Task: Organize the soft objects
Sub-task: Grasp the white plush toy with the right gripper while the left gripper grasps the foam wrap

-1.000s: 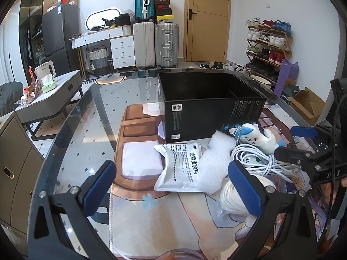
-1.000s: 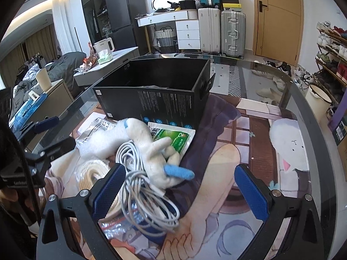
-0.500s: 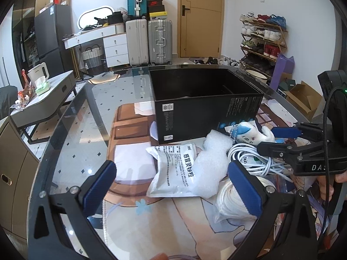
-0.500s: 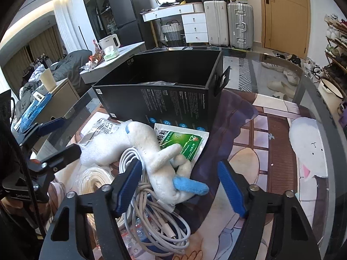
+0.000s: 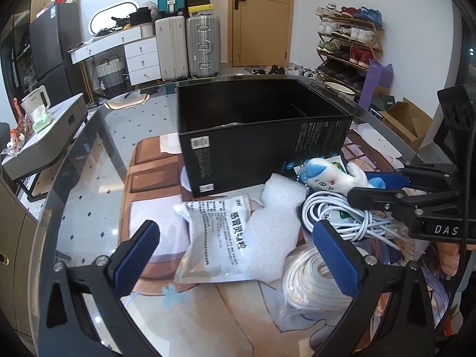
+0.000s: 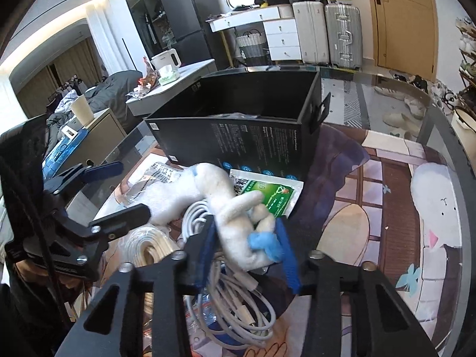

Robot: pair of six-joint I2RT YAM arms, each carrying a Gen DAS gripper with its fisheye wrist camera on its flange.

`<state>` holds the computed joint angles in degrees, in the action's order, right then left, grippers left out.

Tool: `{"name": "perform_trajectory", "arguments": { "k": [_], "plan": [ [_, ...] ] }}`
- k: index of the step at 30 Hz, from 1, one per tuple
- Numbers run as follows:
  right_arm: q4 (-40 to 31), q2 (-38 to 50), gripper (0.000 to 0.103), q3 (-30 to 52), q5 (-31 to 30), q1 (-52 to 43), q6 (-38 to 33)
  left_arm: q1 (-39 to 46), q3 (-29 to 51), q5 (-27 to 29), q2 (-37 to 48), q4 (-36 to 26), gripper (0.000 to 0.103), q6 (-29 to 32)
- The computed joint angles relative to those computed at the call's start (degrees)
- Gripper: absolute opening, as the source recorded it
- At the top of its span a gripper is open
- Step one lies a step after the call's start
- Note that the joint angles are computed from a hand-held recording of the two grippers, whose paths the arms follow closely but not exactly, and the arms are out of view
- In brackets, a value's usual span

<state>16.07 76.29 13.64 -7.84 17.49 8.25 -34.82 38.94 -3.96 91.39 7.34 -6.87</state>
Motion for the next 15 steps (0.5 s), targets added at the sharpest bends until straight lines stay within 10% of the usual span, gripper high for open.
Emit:
{"name": "perform_trajectory", "arguments": {
  "k": [15],
  "plan": [
    [-1.7, -9.7, 0.033, -4.1, -2.2, -3.8, -1.7, 0.0, 4.8, 2.6, 4.2, -4.0, 0.093, 2.1]
  ]
}}
